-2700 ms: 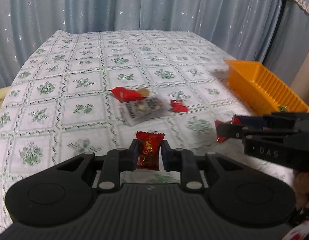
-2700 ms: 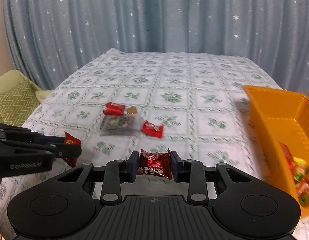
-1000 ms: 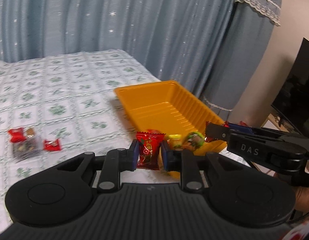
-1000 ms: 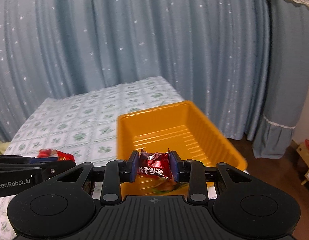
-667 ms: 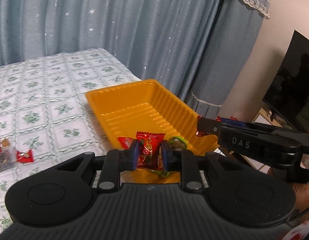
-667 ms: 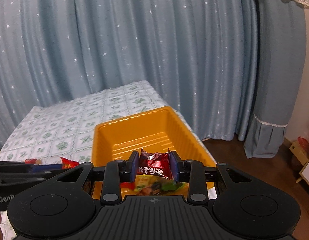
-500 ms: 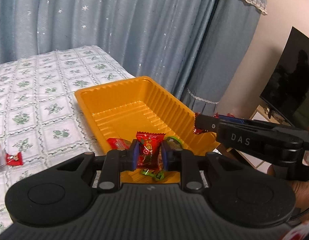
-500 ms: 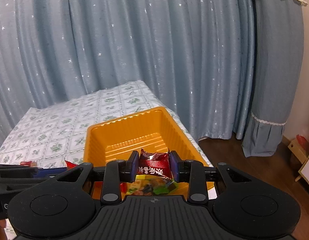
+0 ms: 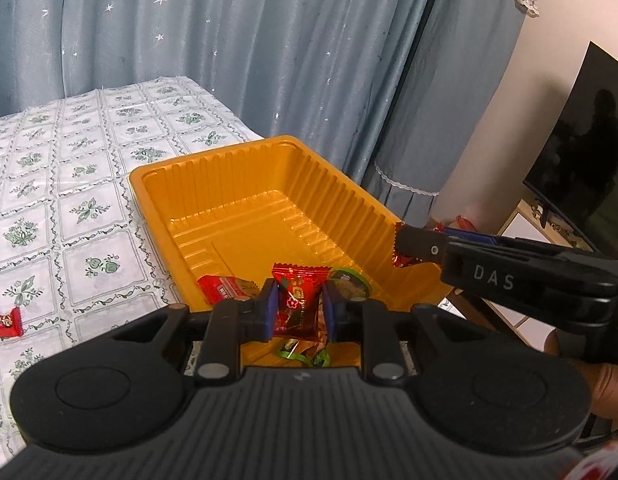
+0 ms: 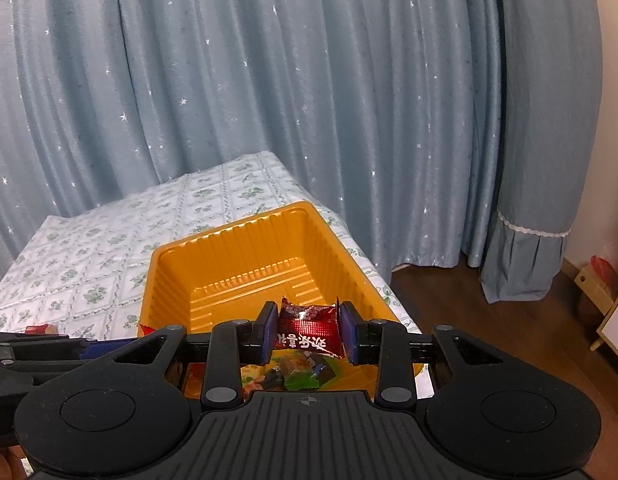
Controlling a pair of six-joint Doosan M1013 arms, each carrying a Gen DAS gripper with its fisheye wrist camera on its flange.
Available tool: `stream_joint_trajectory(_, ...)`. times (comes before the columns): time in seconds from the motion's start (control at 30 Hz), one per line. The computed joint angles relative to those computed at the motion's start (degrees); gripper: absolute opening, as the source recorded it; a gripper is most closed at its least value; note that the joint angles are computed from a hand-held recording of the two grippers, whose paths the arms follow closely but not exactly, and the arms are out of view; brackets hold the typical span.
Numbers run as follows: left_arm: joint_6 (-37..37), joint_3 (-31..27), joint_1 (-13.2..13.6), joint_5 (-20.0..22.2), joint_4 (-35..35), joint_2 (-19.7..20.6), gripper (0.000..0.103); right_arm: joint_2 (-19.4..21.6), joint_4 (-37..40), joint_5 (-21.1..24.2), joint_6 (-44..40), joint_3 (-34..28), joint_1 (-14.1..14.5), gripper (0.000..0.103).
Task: Organize snacks
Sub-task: 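Carry both red packets over the orange tray and open both tools to drop them, then withdraw both tools from the tray back toward the clear snack bag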
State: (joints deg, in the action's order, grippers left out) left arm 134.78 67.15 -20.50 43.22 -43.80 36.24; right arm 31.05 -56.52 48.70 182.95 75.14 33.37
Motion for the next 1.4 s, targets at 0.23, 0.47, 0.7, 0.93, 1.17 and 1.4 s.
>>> stream_joint_trajectory(0.23,-0.78,1.05,0.34,-2.52,0.54,-0.56,0.038,0.22,0.39,-0.1,-0.13,-0.3,-0.09,0.034)
stream_joint_trajectory(0.47,-1.46,2.13,1.17,-3.76,0.92,-1.57,0.038,0.53,1.0,-0.87,-0.65,-0.83,0.04,0.034)
stream_joint_trajectory(0.7,-2.31,2.76,1.89,-4.3,0.66,-2.12,0.039,0.99,1.98,-2.3,-1.02,-1.72,-0.13,0.034)
stream_joint_trajectory(0.93,-2.8,3.6,2.19,-5.02,0.96,-2.53,0.039,0.28,1.15,-7.19,4.12,-0.16,-0.91,0.063)
stream_joint_trajectory(1.17,-3.08,5.99,2.34,-7.28,2.09,-4.29,0.044,-0.69,0.15,-4.51,6.29,0.91,-0.19,0.063)
stream_joint_trajectory(1.4,-4.65,8.2,2.71,-8.52,2.76,-6.52,0.056,-1.66,1.24,-1.47,6.48,1.18,1.35,0.063)
